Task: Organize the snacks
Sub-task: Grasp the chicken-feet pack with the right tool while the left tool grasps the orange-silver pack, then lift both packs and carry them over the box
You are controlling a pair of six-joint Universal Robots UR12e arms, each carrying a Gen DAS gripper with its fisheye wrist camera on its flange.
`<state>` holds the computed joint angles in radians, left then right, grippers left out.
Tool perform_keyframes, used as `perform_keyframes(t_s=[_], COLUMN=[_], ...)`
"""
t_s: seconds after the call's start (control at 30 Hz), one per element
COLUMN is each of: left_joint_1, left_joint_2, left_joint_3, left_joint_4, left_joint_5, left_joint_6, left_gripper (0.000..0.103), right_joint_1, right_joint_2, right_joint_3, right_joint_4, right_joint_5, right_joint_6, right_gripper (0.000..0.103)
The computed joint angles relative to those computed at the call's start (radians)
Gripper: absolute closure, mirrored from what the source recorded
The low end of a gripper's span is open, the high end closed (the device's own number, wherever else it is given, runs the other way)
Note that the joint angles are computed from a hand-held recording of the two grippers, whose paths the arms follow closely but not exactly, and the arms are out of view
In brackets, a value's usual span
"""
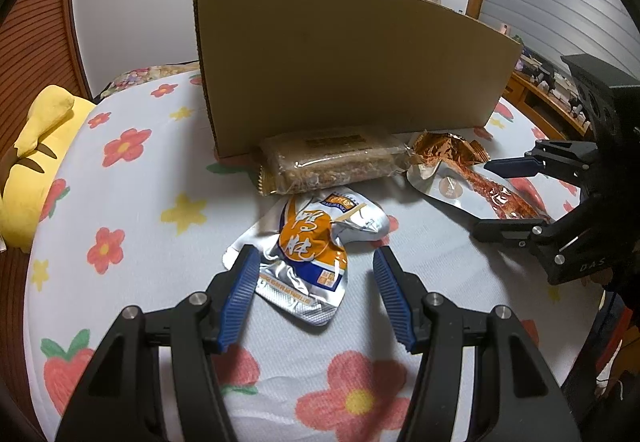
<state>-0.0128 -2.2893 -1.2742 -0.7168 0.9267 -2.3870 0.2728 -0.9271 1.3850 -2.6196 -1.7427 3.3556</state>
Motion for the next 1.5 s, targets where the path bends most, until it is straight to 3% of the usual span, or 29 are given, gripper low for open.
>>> perform_keyframes(t_s=[0.17,0.33,0.7,0.83,0.87,1.03,1.17,1.33,1.5], left_joint_1=[0.001,-0.005,-0.032,-0.032,-0.032,-0.033,-0.031,-0.031,-0.032], left_joint_2=[0.0,0.0,-0.026,-0.019,-0.018,-0.015,-0.015,-0.015,-0.013], left_joint_3=[0.0,0.009,0.063,0.046,0.045,0.046,0.043,0.043,0.04], left_joint_4=[0.033,0.05,-0.042,-0.023,-0.023,-0.035,-0.027,-0.027,-0.024], left_joint_5=[-0.007,0.006,0.097,0.098,0.097,0.101,0.097,0.099,0.102], left_joint_6=[-0.037,-0.036,0.031,0.045,0.048,0.062,0.056,0.051,0.048], left_gripper=[0.043,0.042,0.032,0.037,0.044,0.045,0.045,0.045,0.046], right_joint_1=[0.0,0.004,0.0,-0.01,-0.013,-0.026,-0.032,-0.053,-0.058], right_joint_2=[-0.006,-0.013,-0.013,-0.019,-0.023,-0.032,-0.034,-0.042,-0.047], right_joint_3=[0.021,0.032,0.016,0.027,0.033,0.051,0.059,0.089,0.104], right_joint_4=[-0.04,-0.04,0.0,-0.025,-0.037,-0.07,-0.089,-0.152,-0.181], right_joint_5=[-0.007,-0.007,0.013,0.055,0.069,0.126,0.152,0.238,0.258], right_joint_6=[0.013,0.014,0.015,0.04,0.048,0.082,0.1,0.158,0.185], right_gripper=[0.027,0.035,0.038,0.045,0.047,0.055,0.056,0.056,0.056])
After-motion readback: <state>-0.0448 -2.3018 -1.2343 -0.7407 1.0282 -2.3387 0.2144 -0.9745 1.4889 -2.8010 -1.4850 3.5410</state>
